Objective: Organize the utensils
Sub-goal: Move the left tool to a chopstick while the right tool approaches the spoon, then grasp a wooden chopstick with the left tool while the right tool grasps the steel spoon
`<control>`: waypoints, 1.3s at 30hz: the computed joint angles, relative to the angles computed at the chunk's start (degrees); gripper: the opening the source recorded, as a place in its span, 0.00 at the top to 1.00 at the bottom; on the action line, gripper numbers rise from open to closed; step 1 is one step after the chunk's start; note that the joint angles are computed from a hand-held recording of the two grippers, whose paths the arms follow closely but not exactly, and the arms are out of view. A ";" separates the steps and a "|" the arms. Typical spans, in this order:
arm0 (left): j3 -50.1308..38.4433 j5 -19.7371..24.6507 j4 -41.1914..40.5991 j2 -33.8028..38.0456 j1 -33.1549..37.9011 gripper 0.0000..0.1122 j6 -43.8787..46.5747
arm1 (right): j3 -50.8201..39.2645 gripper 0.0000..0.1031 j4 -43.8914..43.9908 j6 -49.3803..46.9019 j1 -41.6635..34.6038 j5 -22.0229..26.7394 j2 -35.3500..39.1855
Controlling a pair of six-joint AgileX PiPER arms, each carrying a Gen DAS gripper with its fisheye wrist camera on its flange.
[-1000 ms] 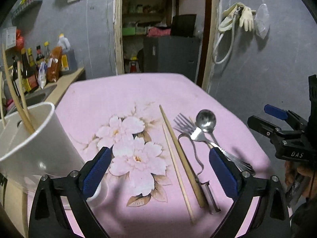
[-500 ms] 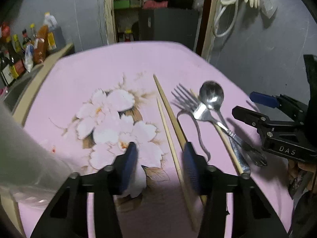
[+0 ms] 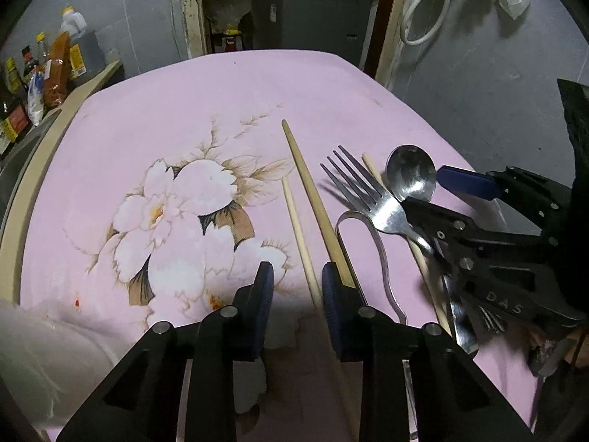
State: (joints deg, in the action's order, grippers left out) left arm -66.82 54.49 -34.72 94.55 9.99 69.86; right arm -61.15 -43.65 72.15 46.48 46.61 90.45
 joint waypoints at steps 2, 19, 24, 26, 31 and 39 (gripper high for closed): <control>-1.12 0.44 1.26 0.74 -0.80 0.80 -1.06 | -0.49 0.54 1.04 -0.92 -0.96 -0.66 0.27; -5.37 7.72 1.15 3.22 0.69 0.97 -4.52 | 6.47 0.86 11.67 -5.50 -8.16 -18.38 -4.92; -5.48 7.70 2.71 2.58 -0.09 0.97 -4.61 | 9.02 0.92 20.02 -9.56 -12.51 -24.90 -6.29; -6.01 8.44 2.25 2.89 0.29 0.97 -5.98 | 8.35 0.93 14.98 -4.09 -10.96 -23.19 -5.98; -4.79 9.42 -1.35 2.22 3.49 0.98 -4.28 | 7.88 0.96 0.69 11.11 -5.38 -17.50 -6.40; 2.58 10.85 -11.53 -4.31 11.28 0.98 6.87 | 7.73 0.99 -23.27 33.78 10.82 5.43 -6.87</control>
State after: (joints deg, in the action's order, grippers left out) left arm -64.23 65.34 -46.25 90.24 21.27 76.73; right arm -53.42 -66.92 105.93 57.30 52.04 83.58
